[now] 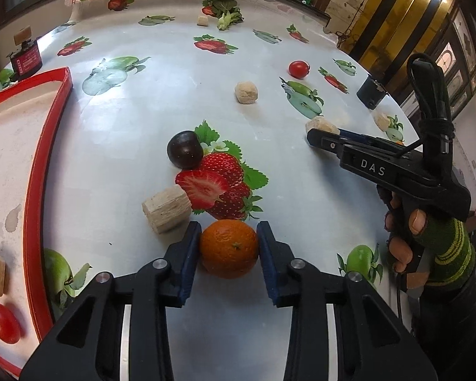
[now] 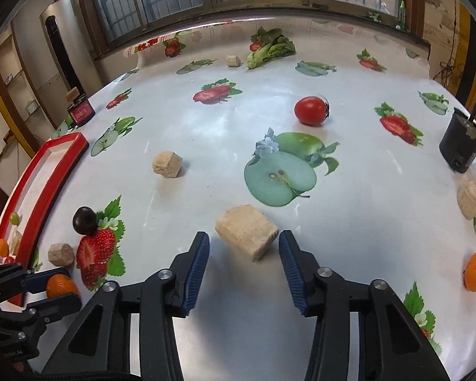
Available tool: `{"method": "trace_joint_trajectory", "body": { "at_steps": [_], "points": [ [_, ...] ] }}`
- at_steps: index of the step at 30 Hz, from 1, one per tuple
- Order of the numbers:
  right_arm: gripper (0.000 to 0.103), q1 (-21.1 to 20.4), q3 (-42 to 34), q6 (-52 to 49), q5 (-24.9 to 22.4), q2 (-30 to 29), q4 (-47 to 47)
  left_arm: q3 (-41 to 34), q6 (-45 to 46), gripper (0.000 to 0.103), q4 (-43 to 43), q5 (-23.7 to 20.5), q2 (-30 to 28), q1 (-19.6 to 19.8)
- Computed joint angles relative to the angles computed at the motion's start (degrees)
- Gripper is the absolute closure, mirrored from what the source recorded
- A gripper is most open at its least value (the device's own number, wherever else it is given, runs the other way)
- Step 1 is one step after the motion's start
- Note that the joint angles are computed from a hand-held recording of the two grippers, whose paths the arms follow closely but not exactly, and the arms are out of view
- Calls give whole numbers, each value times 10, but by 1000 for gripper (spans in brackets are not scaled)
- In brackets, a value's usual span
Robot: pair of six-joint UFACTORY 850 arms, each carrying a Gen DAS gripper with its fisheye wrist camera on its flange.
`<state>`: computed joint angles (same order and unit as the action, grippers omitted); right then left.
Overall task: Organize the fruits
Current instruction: 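Grasp the orange with the left tool while the right tool grasps the square beige block, then carry the orange in the left tool while the right tool carries the block over the tray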
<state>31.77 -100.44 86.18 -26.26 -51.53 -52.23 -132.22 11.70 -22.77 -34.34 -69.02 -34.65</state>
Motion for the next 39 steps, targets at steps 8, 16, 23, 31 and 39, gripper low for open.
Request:
{"method": "trace_joint_trajectory", "body": {
  "at_steps": [8,16,23,31,39],
  "points": [
    [65,18,26,46,22,26,-32,92,71,70,-65,43,62,9],
    [65,46,-1,30,25,22,-25,164,94,70,-97,90,111,28],
    [65,61,-47,-21,27,-2,15,199,102,70,-113,116,133,43],
    [65,72,-108,-77,23,-33,54,221,99,70,-119,135,148,60],
    [65,78,-192,-159,11,-77,120,242,88,70,-111,157,164,77]
  ]
}}
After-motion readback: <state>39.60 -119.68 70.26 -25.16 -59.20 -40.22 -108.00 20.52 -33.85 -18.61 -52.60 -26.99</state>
